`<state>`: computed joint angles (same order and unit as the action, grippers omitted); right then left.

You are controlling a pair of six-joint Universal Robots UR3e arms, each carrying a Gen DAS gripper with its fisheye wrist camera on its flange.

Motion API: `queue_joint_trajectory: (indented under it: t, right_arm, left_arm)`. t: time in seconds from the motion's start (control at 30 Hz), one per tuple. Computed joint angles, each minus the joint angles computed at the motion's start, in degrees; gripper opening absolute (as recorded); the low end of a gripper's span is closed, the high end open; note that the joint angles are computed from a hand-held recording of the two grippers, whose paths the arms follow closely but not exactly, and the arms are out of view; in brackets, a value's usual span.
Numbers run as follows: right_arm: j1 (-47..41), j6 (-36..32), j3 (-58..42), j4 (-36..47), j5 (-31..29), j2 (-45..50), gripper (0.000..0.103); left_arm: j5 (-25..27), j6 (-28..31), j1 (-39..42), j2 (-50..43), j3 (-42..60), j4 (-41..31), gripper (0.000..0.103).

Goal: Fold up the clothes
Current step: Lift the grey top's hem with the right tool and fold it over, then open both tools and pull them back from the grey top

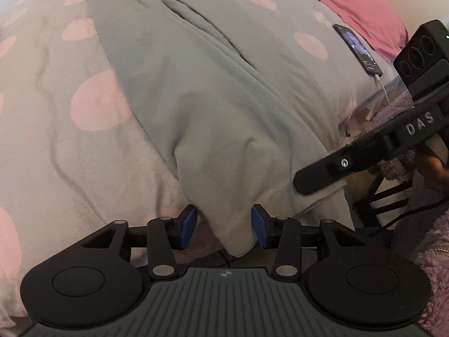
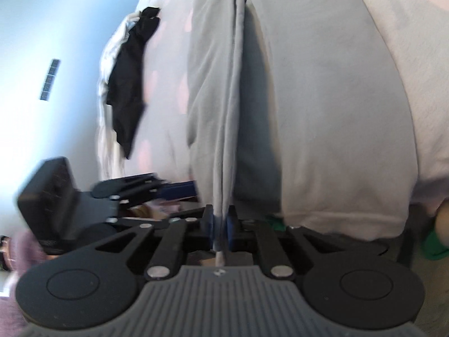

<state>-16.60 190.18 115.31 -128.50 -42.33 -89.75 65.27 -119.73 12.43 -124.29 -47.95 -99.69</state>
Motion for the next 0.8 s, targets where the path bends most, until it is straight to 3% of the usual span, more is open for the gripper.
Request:
queue_joint_trajectory:
  t: [0.03,0.1,0.37,0.4,0.47,0.5,0.53,0.6,0.73,0.8]
  right_arm:
    - [0.88,0.22,-0.95,0.45,-2.68,0.25,0.009]
    - [3.65,1.05,-3.50,0.93,-7.33,2.05,0.009]
    - [5.89,-0.69,-4.94,3.27,-11.86,3.07,0.009]
    - [6.31,-1.41,-5.89,4.96,-12.73,3.06,0.012]
    - [7.80,-2.29,-8.35,7.52,-15.50,4.45,0.026]
    - [7.48,-3.19,-8.25,8.60,-15.45,3.65,0.031]
    - [6.91,-4.19,-7.71,9.55,-15.14,2.39,0.031]
    - [5.94,-5.77,-7.37,11.04,-14.18,0.16,0.031]
    - [5.15,-8.04,-9.78,12.54,-13.94,-3.09,0.031]
    - [5.31,-8.19,-11.82,11.94,-14.92,-3.27,0.031]
  left_arm:
    - [0.27,-0.19,-0.10,-0.48,0.73,-0.63,0.007]
    - [1.02,-0.22,-0.19,-0.05,0.07,-0.32,0.005]
    - [3.85,0.65,-0.75,1.97,-2.12,0.42,0.004]
    - [4.08,0.39,-0.70,2.01,-1.99,0.36,0.006]
    - [4.89,-0.29,-0.83,1.43,-0.27,-0.87,0.009]
    - [5.50,-0.36,-0.95,0.84,1.35,-2.20,0.016]
    - [5.76,-0.41,-0.85,0.65,2.38,-3.03,0.022]
    - [4.28,-0.90,0.19,1.33,2.89,-3.28,0.026]
    - [-1.09,-4.00,1.82,-2.82,13.06,-8.86,0.027]
    - [-2.44,-6.90,1.84,-4.46,16.05,-7.51,0.027]
